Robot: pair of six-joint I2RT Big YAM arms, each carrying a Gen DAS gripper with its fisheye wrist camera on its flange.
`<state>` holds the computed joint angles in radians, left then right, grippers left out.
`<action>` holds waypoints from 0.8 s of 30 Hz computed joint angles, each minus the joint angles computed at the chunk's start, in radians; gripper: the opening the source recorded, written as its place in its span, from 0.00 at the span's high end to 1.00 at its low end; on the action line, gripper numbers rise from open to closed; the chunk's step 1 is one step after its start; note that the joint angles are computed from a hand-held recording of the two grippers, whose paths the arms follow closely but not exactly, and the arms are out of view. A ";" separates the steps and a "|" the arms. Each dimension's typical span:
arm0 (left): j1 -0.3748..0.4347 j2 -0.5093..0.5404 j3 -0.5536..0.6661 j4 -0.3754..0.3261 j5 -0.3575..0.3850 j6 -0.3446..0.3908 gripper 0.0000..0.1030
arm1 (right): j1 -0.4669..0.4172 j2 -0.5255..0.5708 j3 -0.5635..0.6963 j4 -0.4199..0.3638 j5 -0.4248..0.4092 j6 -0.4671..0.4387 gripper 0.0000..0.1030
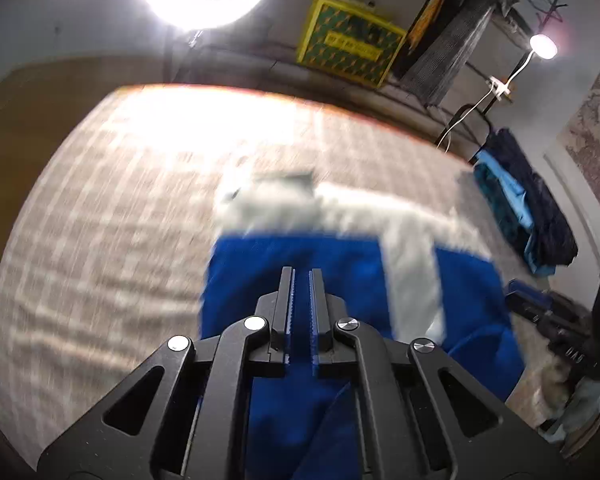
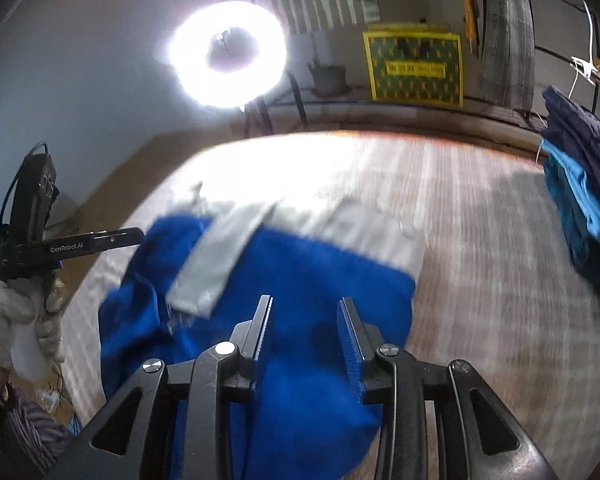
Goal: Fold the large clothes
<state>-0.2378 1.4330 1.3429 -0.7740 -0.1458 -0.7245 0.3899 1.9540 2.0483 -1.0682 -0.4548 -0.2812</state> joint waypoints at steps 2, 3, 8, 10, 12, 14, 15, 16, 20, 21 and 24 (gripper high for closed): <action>0.005 0.031 0.038 0.007 0.009 0.004 0.97 | 0.008 0.024 0.034 0.005 -0.006 0.029 0.67; 0.006 0.051 0.058 0.007 0.008 0.008 0.97 | 0.013 0.031 0.043 0.009 -0.003 0.037 0.67; 0.028 0.132 0.108 0.001 0.019 0.031 0.97 | 0.030 0.099 0.129 0.005 -0.015 0.095 0.59; 0.031 0.157 0.119 -0.013 0.005 0.053 0.97 | 0.032 0.133 0.169 -0.004 -0.015 0.106 0.55; 0.043 0.169 0.114 -0.005 0.014 0.059 0.97 | 0.034 0.162 0.207 -0.030 -0.010 0.107 0.55; 0.054 0.174 0.103 0.004 0.032 0.063 0.94 | 0.039 0.182 0.230 -0.056 0.014 0.101 0.56; 0.059 0.180 0.099 0.009 0.039 0.071 0.93 | 0.044 0.188 0.233 -0.060 0.043 0.091 0.56; 0.061 0.186 0.097 0.010 0.047 0.067 0.92 | 0.050 0.192 0.235 -0.063 0.075 0.079 0.56; 0.065 0.202 0.080 0.031 0.061 0.066 0.92 | 0.062 0.230 0.277 -0.119 0.146 0.051 0.59; 0.063 0.204 0.088 0.021 0.054 0.073 0.92 | 0.066 0.232 0.275 -0.120 0.162 0.047 0.59; 0.052 0.191 0.092 0.004 0.025 0.073 0.92 | 0.073 0.201 0.232 -0.089 0.198 0.023 0.59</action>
